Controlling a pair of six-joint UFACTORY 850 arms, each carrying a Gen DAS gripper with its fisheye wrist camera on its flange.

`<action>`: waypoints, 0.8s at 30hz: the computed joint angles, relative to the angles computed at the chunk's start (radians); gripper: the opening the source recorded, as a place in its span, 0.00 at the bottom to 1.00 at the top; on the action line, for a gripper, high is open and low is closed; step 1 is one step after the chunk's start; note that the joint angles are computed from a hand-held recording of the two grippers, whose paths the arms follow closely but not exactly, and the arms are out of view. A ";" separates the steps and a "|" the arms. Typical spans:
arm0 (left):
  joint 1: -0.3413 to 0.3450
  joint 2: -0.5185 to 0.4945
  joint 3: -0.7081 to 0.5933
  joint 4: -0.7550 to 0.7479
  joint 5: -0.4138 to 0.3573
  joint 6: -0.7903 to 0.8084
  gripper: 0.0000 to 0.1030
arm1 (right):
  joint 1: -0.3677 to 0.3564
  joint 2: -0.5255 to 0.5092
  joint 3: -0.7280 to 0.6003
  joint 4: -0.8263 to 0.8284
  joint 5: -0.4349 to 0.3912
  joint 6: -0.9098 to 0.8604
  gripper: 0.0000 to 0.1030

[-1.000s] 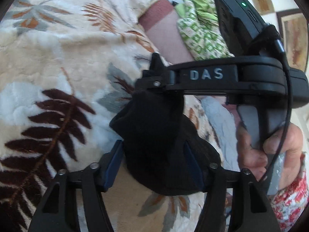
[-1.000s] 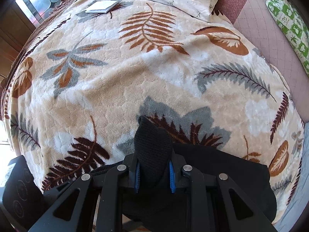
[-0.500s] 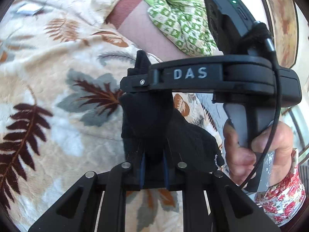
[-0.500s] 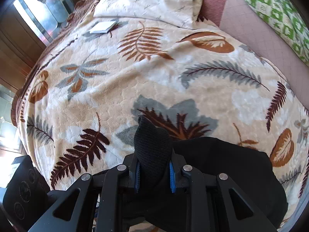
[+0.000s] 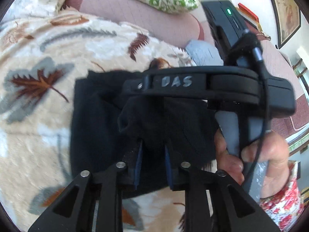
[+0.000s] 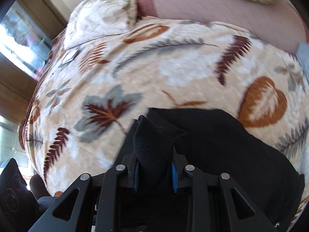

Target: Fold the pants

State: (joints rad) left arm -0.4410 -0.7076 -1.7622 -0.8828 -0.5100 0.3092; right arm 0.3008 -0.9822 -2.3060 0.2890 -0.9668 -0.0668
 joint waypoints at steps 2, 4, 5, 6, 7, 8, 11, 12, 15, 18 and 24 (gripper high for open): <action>0.003 0.016 0.033 -0.079 -0.038 0.054 0.27 | -0.041 0.080 0.151 0.025 0.092 0.034 0.63; 0.006 0.055 0.088 -0.116 -0.042 0.087 0.33 | -0.084 0.157 0.284 0.055 0.183 0.052 0.64; 0.007 0.084 0.125 -0.135 -0.033 0.110 0.37 | -0.094 0.185 0.326 0.032 0.217 0.076 0.64; 0.009 0.107 0.152 -0.145 -0.020 0.125 0.40 | -0.100 0.215 0.368 -0.019 0.257 0.120 0.64; 0.007 0.133 0.182 -0.149 0.002 0.131 0.42 | -0.106 0.249 0.415 -0.049 0.305 0.148 0.65; 0.005 0.160 0.216 -0.150 0.030 0.133 0.45 | -0.112 0.283 0.460 -0.036 0.355 0.146 0.66; 0.001 0.187 0.238 -0.032 0.088 0.008 0.45 | -0.115 0.352 0.548 0.192 0.445 -0.039 0.66; 0.002 0.180 0.229 0.012 0.093 -0.050 0.45 | -0.110 0.360 0.560 0.282 0.452 -0.121 0.66; 0.007 0.161 0.209 0.085 0.116 -0.142 0.45 | -0.094 0.320 0.516 0.546 0.358 -0.332 0.65; 0.012 0.102 0.149 0.246 0.110 -0.322 0.44 | -0.087 0.228 0.413 0.689 0.207 -0.376 0.65; 0.021 0.112 0.199 0.131 0.112 -0.202 0.44 | -0.077 0.140 0.334 0.471 0.125 -0.170 0.63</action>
